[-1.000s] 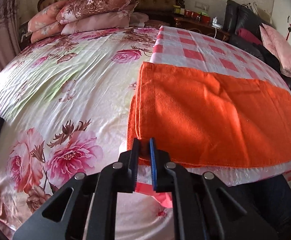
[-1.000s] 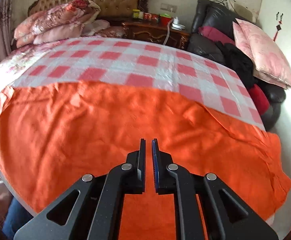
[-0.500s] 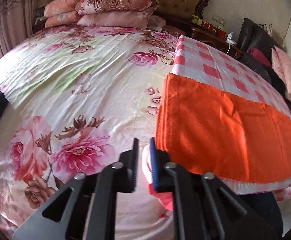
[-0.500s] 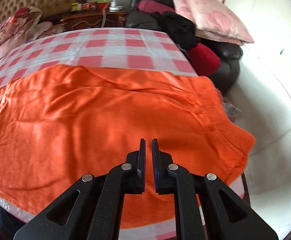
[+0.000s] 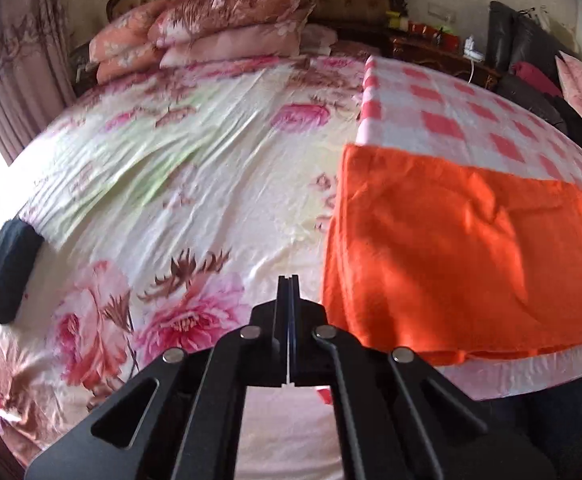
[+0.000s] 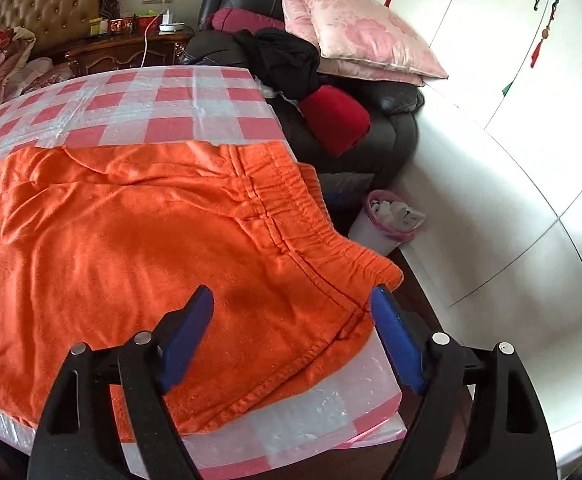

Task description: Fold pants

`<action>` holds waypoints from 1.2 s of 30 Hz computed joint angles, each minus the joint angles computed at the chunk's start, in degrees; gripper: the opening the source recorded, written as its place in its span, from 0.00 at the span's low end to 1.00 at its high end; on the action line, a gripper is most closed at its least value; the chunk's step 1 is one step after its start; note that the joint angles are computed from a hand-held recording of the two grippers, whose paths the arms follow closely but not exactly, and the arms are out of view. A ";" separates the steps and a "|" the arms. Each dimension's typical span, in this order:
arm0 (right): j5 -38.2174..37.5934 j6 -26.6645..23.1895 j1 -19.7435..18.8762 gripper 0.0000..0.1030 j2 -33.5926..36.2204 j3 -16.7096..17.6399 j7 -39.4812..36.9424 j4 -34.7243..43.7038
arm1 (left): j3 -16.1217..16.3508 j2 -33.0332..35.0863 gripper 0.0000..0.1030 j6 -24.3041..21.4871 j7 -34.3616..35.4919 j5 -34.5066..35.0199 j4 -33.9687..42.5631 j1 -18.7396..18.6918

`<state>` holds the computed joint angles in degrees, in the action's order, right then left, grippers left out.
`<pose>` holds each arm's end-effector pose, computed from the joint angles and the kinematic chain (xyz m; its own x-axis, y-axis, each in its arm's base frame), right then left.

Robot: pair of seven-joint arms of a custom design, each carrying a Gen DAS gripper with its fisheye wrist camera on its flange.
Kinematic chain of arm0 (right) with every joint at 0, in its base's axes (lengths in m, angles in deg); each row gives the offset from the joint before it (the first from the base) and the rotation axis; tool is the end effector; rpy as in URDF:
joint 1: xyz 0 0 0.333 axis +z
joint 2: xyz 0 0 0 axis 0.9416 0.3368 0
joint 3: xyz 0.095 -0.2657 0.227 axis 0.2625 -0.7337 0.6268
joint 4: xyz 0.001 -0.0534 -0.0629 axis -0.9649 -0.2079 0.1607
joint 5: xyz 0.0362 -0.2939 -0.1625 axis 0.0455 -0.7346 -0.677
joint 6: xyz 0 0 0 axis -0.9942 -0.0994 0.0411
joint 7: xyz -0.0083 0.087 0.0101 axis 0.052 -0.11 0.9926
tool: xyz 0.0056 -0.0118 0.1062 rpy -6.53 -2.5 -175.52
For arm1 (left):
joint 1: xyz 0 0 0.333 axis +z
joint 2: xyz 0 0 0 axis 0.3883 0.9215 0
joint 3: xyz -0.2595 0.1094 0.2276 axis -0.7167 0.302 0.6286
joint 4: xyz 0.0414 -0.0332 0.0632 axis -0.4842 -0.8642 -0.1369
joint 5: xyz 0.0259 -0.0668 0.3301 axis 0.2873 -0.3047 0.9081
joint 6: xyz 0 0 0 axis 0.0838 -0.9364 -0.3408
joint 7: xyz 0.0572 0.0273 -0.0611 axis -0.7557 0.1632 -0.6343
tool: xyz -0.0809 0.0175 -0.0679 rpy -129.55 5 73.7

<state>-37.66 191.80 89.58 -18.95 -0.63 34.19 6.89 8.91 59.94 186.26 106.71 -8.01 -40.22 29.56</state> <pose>0.7164 0.1286 0.5306 -0.1960 -0.9466 0.2559 -0.7869 -0.0039 -0.6171 0.5834 0.0422 0.5167 0.4234 -0.9058 -0.0132 -0.7475 -0.3411 -0.5701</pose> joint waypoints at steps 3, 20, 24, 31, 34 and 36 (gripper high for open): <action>4.20 0.57 -2.40 0.76 -0.27 1.06 0.28 -0.25 | 0.40 -1.30 0.00 1.58 -0.67 0.02 -1.82 0.10; -0.59 2.40 -3.40 0.80 -7.39 -5.11 9.82 -10.62 | 1.08 18.76 0.58 -7.98 10.97 -4.99 27.79 -6.41; 16.55 7.93 -14.57 0.65 -8.74 3.80 3.01 -12.32 | 3.24 15.32 0.57 -7.31 2.23 0.79 24.11 -8.62; 36.77 -2.20 -19.96 0.23 2.50 13.74 -17.87 5.36 | -11.45 10.87 0.56 8.24 11.25 -7.39 14.93 -7.10; 31.89 -1.89 -14.69 0.12 3.71 8.66 -17.55 8.56 | -22.17 16.29 0.49 7.57 27.65 -15.74 20.60 -6.78; 29.44 -1.96 -12.71 0.12 4.31 6.63 -17.25 9.84 | -21.74 19.74 0.44 4.66 31.85 -13.33 25.56 -11.84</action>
<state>-8.23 189.84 76.87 -14.64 6.00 16.93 16.73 -12.83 79.68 190.92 138.56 -21.34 -14.66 17.71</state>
